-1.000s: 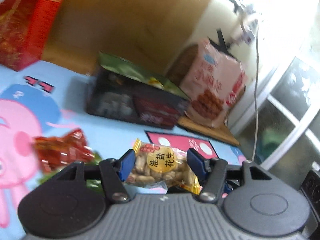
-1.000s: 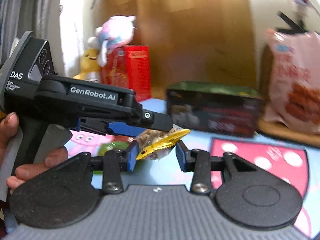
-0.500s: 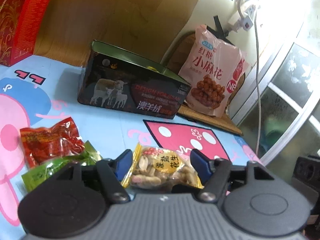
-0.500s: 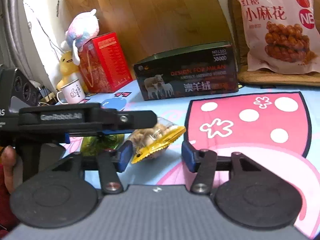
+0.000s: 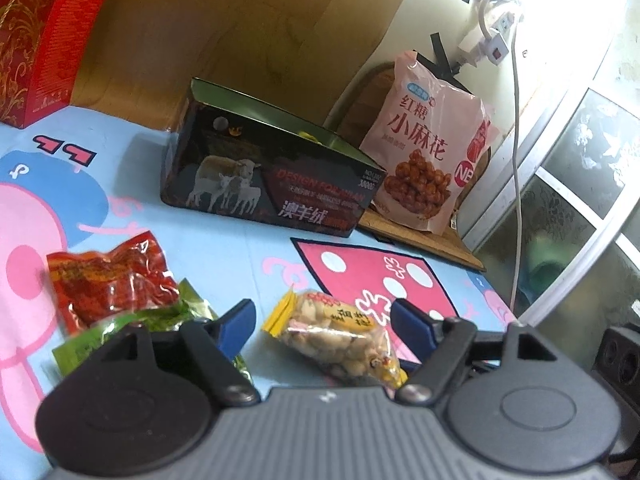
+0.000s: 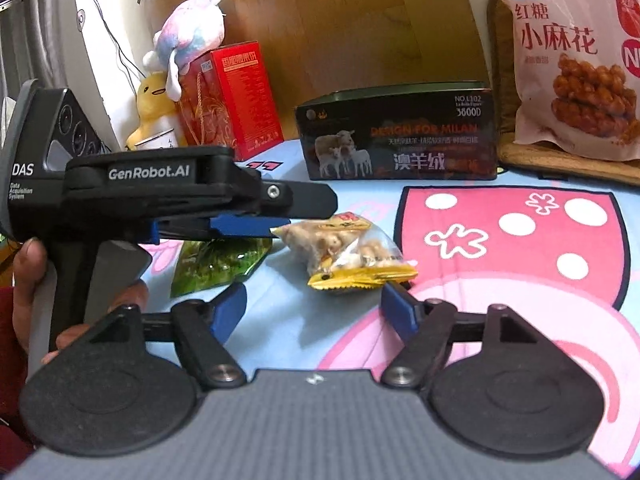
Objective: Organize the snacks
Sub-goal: 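Close the left gripper on the yellow peanut bag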
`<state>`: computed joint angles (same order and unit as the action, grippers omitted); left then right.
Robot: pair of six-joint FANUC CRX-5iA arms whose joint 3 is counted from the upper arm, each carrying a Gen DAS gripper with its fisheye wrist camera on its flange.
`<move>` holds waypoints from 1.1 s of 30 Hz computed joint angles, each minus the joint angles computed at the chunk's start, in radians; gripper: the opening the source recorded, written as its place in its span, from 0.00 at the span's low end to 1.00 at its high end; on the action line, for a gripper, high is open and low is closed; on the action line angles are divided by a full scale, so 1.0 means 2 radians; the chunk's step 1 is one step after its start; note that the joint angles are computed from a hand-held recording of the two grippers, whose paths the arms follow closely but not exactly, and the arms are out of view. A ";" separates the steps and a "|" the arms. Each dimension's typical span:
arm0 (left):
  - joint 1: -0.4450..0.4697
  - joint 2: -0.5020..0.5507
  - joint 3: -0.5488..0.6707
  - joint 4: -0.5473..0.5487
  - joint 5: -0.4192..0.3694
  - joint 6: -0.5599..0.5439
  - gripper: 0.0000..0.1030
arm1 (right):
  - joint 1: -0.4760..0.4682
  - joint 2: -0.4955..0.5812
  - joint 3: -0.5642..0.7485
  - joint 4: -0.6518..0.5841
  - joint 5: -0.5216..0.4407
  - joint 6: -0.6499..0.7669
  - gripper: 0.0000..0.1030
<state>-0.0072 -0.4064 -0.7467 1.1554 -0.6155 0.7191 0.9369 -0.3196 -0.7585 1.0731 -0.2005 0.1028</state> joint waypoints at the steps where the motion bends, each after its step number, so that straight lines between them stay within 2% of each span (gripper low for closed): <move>1: -0.001 0.000 0.000 0.000 -0.001 -0.002 0.74 | 0.001 0.001 0.001 0.002 -0.002 -0.001 0.74; 3: -0.001 0.000 0.000 -0.001 -0.001 -0.005 0.74 | -0.001 0.004 0.002 0.016 -0.007 -0.017 0.74; 8: -0.001 0.003 0.002 -0.005 -0.005 -0.005 0.73 | -0.021 0.009 -0.003 0.090 -0.011 -0.110 0.71; 11: -0.002 0.004 0.003 -0.006 -0.007 -0.008 0.67 | -0.021 0.014 0.000 0.108 -0.027 -0.140 0.56; 13: -0.004 0.004 0.003 -0.008 -0.003 -0.007 0.59 | -0.025 0.015 0.000 0.112 -0.025 -0.154 0.40; 17: -0.003 0.005 0.002 -0.004 -0.004 -0.009 0.50 | -0.026 0.014 -0.001 0.110 -0.021 -0.152 0.40; 23: -0.002 0.005 0.003 -0.008 -0.006 -0.005 0.51 | -0.030 0.014 -0.002 0.111 -0.014 -0.156 0.42; 28: 0.000 0.004 0.005 -0.014 -0.006 0.000 0.57 | -0.033 0.014 -0.004 0.123 -0.012 -0.170 0.43; 30: 0.001 0.005 0.005 -0.013 -0.007 0.001 0.58 | -0.038 0.013 -0.006 0.140 -0.011 -0.189 0.47; 32: 0.001 0.004 0.005 -0.014 -0.004 0.005 0.64 | -0.048 0.012 -0.010 0.172 -0.008 -0.224 0.54; 33: 0.001 0.003 0.005 -0.016 -0.001 0.010 0.71 | -0.055 0.011 -0.013 0.192 -0.004 -0.245 0.55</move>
